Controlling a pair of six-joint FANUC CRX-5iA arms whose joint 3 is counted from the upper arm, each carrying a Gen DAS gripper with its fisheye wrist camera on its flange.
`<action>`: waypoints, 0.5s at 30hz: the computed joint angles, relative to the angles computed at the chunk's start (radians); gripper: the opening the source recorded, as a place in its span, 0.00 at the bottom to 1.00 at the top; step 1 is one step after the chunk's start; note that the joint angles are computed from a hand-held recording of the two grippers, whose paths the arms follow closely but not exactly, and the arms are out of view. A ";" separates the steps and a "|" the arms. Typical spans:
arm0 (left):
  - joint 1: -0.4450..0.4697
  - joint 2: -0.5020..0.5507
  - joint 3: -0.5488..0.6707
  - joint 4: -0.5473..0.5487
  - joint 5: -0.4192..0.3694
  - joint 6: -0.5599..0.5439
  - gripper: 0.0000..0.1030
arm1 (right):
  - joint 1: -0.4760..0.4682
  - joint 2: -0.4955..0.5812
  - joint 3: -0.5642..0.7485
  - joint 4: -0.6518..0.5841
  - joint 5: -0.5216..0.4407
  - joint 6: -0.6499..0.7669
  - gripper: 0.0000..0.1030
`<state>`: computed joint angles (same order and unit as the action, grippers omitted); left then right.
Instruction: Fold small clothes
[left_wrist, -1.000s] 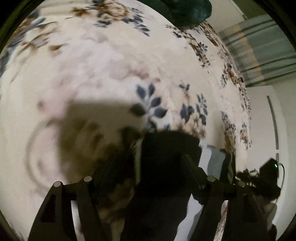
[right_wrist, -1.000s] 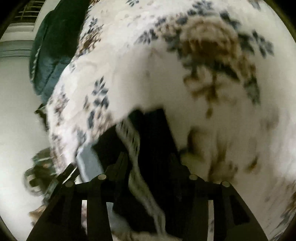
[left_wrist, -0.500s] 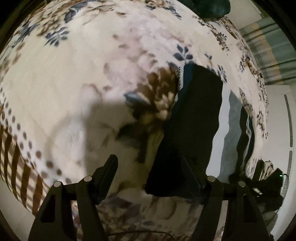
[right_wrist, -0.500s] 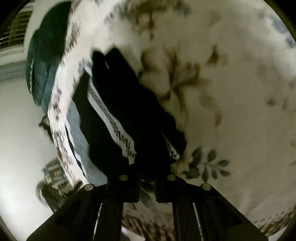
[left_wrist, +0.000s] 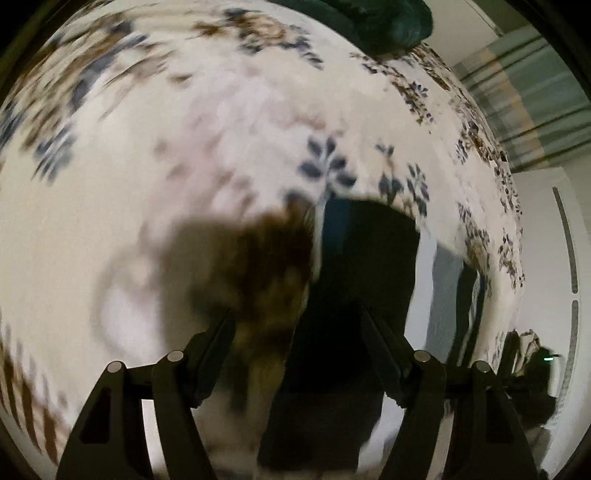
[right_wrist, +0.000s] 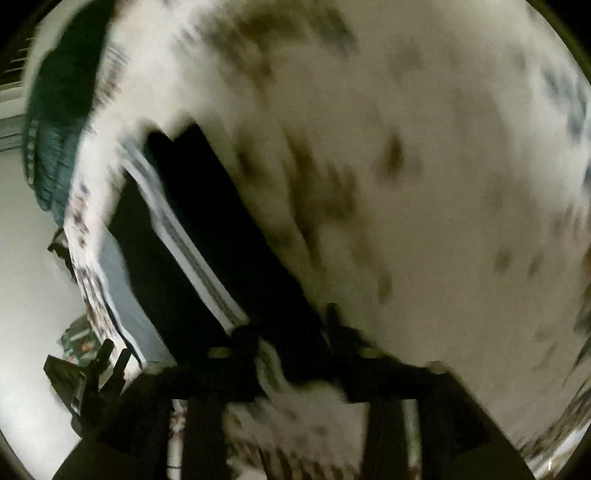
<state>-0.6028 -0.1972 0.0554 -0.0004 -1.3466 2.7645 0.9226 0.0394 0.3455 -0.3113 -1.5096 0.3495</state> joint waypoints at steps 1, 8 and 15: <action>0.034 0.009 -0.017 0.026 0.031 -0.049 0.66 | 0.000 0.014 0.026 0.029 0.010 0.019 0.56; 0.094 0.118 0.016 0.054 0.136 -0.271 0.30 | -0.055 0.238 0.277 0.026 0.077 0.254 0.56; 0.082 0.107 0.066 -0.007 0.134 -0.235 0.17 | -0.043 0.318 0.349 0.093 0.064 0.293 0.02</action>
<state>-0.5211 -0.0903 0.1213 -0.0070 -1.2129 2.5295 0.8795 0.3572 0.6949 -0.2186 -1.4457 0.6423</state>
